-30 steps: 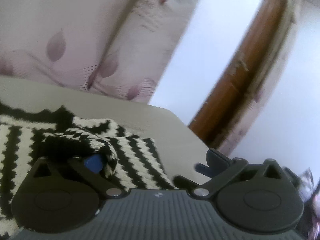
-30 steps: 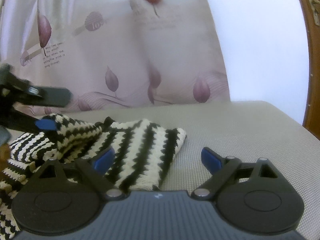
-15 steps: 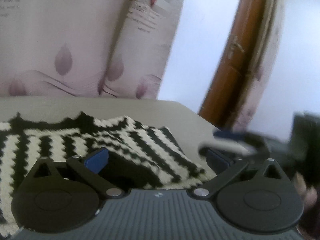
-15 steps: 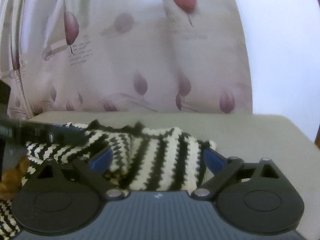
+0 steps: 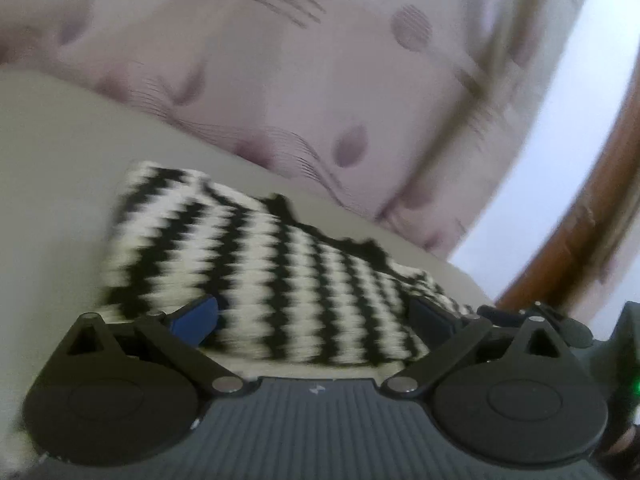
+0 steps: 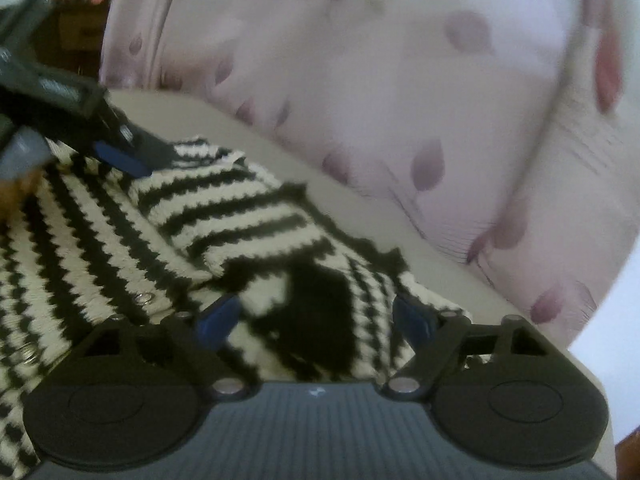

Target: Fold small clothes

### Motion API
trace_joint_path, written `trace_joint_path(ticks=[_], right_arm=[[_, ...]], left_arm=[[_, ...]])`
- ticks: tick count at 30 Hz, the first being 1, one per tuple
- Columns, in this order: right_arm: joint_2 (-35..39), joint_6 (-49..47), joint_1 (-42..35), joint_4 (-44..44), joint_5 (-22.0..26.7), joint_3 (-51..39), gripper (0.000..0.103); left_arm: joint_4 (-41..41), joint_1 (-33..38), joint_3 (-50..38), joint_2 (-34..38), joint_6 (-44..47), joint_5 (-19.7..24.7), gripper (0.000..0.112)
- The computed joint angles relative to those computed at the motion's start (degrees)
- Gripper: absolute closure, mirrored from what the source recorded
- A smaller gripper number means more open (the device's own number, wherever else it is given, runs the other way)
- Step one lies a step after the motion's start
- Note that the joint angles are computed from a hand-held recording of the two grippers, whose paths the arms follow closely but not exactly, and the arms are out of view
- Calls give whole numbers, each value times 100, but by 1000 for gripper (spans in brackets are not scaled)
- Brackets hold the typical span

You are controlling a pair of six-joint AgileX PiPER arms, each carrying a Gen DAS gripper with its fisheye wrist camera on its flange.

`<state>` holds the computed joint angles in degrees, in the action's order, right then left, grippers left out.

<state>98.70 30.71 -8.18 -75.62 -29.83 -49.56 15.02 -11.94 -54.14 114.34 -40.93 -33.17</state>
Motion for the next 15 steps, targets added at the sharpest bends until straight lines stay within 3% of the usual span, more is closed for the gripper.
trace_joint_path(ticks=[2,3,4,7,11,15], right_arm=[[208,-92,359,273,613,-215,44],[351,206,467,206,921,-411,75],[432,734,427,-58,999,-551,81],[426,2452,-124,-656,494,-878,86],[885,4744,-1221,-735,-623,-1432,86],[1473,6505,-1748,-1486,-957,-1903,86]], left_arm=[[-354,59,269,-101,365,-73,13],[-278,129,415,-134,232,-215,13],[-141,221,624,-162,43,-551,12],[-221,287,936,-281,165,-855,10],[421,332,921,-358,-14,-760,10],[663,156,743,-339,22,-397,9]])
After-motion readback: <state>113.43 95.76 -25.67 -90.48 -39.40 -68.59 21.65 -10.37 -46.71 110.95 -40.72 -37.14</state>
